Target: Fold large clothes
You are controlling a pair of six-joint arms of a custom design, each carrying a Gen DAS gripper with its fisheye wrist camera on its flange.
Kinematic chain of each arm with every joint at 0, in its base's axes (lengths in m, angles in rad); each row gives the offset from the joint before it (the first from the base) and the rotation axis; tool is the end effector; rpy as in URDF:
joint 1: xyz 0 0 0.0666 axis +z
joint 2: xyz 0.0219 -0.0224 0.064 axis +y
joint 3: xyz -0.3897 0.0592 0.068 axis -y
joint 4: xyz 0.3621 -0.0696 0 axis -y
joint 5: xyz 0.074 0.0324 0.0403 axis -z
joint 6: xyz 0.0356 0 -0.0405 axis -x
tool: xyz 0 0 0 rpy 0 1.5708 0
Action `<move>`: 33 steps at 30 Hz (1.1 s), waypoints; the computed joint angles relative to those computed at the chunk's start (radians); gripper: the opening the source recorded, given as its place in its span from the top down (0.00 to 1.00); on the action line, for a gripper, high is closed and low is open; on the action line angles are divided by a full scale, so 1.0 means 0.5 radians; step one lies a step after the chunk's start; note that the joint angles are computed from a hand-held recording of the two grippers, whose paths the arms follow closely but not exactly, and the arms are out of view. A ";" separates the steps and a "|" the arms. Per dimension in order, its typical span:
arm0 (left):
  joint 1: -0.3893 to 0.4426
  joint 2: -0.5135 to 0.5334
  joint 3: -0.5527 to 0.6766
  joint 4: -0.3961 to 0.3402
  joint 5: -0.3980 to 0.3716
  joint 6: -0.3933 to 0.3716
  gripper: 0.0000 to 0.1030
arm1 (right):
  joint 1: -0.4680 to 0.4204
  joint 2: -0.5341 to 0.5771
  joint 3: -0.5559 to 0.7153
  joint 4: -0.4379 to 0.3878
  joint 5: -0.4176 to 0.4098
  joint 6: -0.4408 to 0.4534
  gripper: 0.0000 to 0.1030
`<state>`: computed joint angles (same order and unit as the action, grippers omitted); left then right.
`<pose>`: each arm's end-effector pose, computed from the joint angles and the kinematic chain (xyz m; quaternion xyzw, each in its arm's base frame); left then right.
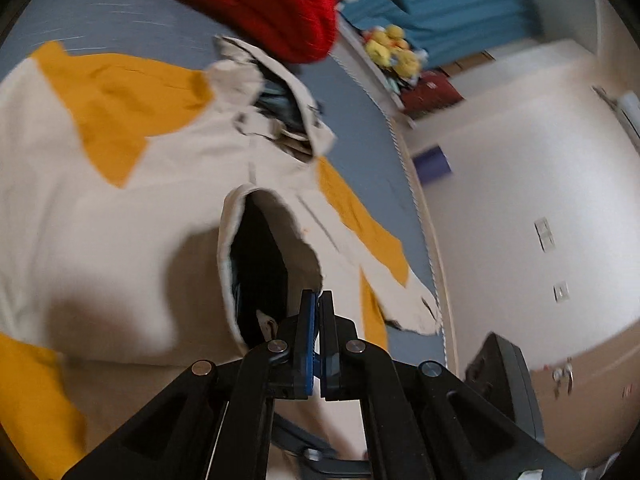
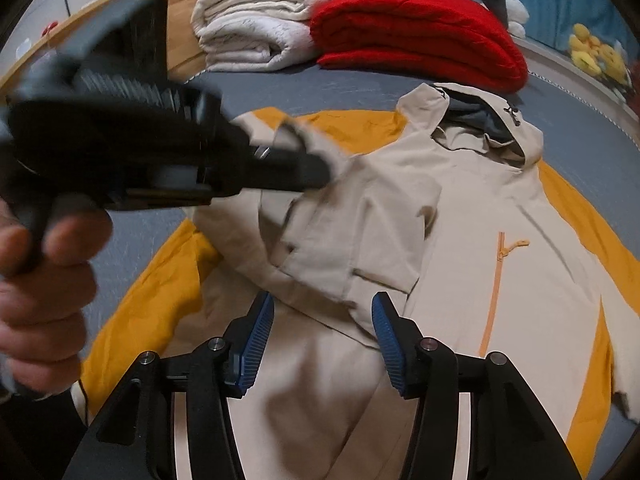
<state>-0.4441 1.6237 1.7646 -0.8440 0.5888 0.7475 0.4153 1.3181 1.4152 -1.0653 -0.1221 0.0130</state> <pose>0.4860 -0.2536 0.4999 -0.0106 0.8768 -0.4437 0.1852 0.3759 0.1700 0.4698 -0.2203 0.9276 0.1163 0.2786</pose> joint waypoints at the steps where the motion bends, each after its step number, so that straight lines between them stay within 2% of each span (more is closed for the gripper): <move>1: -0.015 0.012 0.019 -0.004 0.015 -0.010 1.00 | 0.008 -0.004 -0.005 0.014 0.030 -0.002 0.49; 5: -0.046 0.049 0.087 -0.053 0.010 -0.049 1.00 | 0.009 -0.018 -0.020 0.061 0.110 -0.014 0.49; 6: -0.040 0.049 0.093 -0.061 0.001 -0.056 1.00 | 0.014 -0.034 -0.036 0.100 0.188 -0.036 0.54; 7: -0.025 0.038 0.083 -0.043 0.005 -0.051 1.00 | 0.010 -0.043 -0.044 0.126 0.244 -0.057 0.69; 9: 0.011 -0.012 0.022 0.026 -0.045 -0.027 0.96 | -0.047 -0.052 -0.039 0.156 0.314 -0.157 0.81; 12: 0.052 -0.059 0.042 -0.050 -0.349 -0.098 0.96 | -0.191 -0.044 -0.019 0.170 0.362 -0.333 0.85; 16: 0.113 -0.114 0.043 -0.150 -0.790 -0.120 0.96 | -0.483 -0.004 0.032 0.108 0.309 -0.579 0.87; 19: 0.113 -0.106 0.100 -0.305 -1.119 -0.203 0.96 | -0.700 0.024 0.058 0.094 0.279 -0.643 0.88; 20: 0.110 -0.097 0.118 -0.355 -1.183 -0.229 0.96 | -0.758 0.032 0.064 0.096 0.268 -0.645 0.88; 22: 0.118 -0.079 0.115 -0.408 -1.197 -0.240 0.96 | -0.876 0.040 0.074 0.101 0.218 -0.668 0.88; 24: 0.128 -0.038 0.118 -0.464 -1.124 -0.235 0.96 | -0.972 0.062 0.091 0.087 0.135 -0.675 0.88; 27: 0.106 0.083 0.199 -0.679 -1.099 -0.300 0.96 | -1.082 0.120 0.122 0.018 -0.005 -0.665 0.87; 30: 0.075 0.187 0.246 -0.876 -1.118 -0.377 0.92 | -1.146 0.146 0.119 -0.031 0.019 -0.725 0.76; 33: 0.062 0.245 0.247 -1.010 -1.165 -0.398 0.82 | -1.197 0.153 0.118 -0.023 0.033 -0.789 0.75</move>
